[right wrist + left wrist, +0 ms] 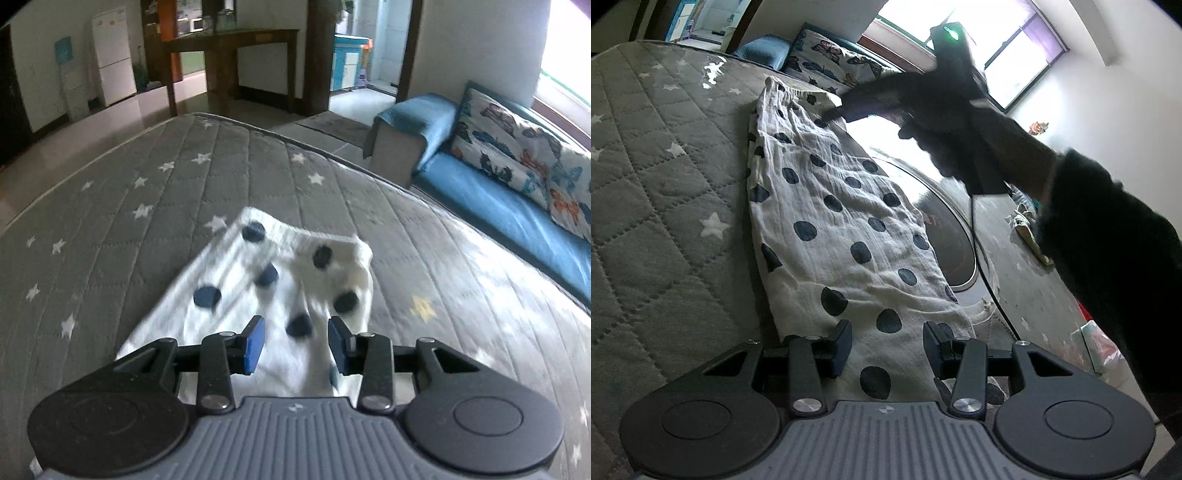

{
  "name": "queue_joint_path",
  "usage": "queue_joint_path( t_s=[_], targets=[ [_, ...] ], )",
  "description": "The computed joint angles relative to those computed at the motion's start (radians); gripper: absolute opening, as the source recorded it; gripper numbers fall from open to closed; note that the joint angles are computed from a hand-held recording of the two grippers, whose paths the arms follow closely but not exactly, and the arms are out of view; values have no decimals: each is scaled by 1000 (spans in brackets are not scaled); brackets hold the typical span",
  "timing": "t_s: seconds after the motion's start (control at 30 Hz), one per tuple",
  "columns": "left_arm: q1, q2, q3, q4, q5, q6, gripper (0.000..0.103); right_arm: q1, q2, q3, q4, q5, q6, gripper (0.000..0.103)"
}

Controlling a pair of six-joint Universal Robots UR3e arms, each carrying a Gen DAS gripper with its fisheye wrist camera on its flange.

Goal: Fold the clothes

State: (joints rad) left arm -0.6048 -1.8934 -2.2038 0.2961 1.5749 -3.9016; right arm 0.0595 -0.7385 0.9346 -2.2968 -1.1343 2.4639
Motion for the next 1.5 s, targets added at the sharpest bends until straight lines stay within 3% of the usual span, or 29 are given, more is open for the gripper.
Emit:
queue_joint_path(
  t_s=[0.27, 0.43, 0.73, 0.93, 1.23, 1.5],
  targets=[
    [-62, 58, -6, -47, 107, -28, 51, -84, -196, 306, -84, -14, -49, 43],
    [-126, 93, -6, -92, 173, -48, 52, -153, -345, 506, -113, 40, -88, 43],
    [-256, 128, 0, -171, 330, -179, 58, -281, -628, 858, -110, 108, -248, 44],
    [-296, 111, 34, -228, 357, -250, 64, -390, -820, 1068, -39, 149, -385, 44],
    [-326, 85, 83, -288, 373, -304, 68, -540, -1031, 1217, 155, 191, -571, 45],
    [-339, 87, 101, -341, 400, -336, 70, -635, -1111, 1255, 246, 221, -643, 45]
  ],
)
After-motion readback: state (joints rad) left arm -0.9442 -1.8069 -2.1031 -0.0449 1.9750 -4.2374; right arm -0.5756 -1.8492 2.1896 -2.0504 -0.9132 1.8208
